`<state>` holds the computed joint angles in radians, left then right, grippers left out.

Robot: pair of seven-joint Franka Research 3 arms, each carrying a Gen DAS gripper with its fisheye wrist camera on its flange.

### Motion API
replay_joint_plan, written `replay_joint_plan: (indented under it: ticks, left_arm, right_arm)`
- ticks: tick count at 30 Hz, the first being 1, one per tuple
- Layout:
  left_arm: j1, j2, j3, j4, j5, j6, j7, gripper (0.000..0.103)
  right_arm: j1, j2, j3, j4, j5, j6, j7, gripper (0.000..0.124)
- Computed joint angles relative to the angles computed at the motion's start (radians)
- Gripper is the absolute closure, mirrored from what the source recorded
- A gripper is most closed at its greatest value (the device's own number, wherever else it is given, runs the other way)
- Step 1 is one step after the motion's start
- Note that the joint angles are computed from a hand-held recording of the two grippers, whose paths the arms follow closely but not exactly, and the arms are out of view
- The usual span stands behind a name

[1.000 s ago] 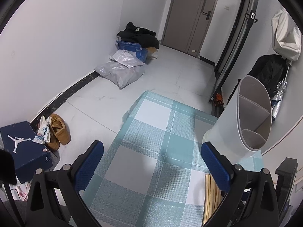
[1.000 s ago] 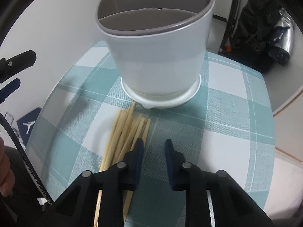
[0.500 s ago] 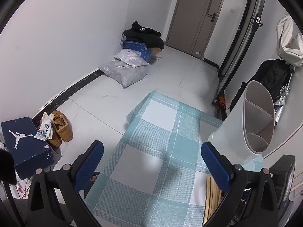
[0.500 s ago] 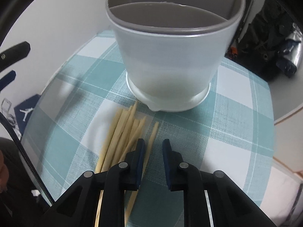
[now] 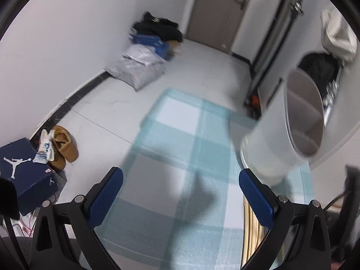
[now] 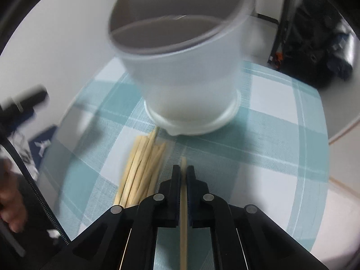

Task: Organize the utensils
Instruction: 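Lower the right gripper onto the chopstick pile and grasp one chopstick, then lift the chopstick with the right gripper while the left gripper grasps another chopstick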

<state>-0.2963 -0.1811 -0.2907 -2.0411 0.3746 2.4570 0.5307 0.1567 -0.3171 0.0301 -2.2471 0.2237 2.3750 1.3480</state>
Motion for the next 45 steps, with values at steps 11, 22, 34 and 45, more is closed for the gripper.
replay_joint_plan:
  ticks: [11,22,34,45]
  left_arm:
    - [-0.066,0.098,0.001,0.086,-0.200,-0.117,0.271,0.002]
    - [-0.096,0.161,-0.025,0.174,-0.100,-0.266,0.261,0.002]
    - [-0.108,0.215,-0.019,0.258,-0.090,-0.324,0.244,0.036]
    - [-0.101,0.222,-0.005,0.264,-0.139,-0.263,0.190,0.099]
  right_arm:
    - [0.030,-0.058,-0.170,-0.043,0.531,0.045,-0.175,0.120]
    - [-0.058,-0.097,-0.210,-0.082,0.782,-0.008,-0.279,0.120]
    - [-0.052,-0.158,-0.210,-0.094,0.808,0.020,-0.390,0.120]
    - [-0.010,-0.228,-0.198,-0.129,0.778,0.118,-0.497,0.120]
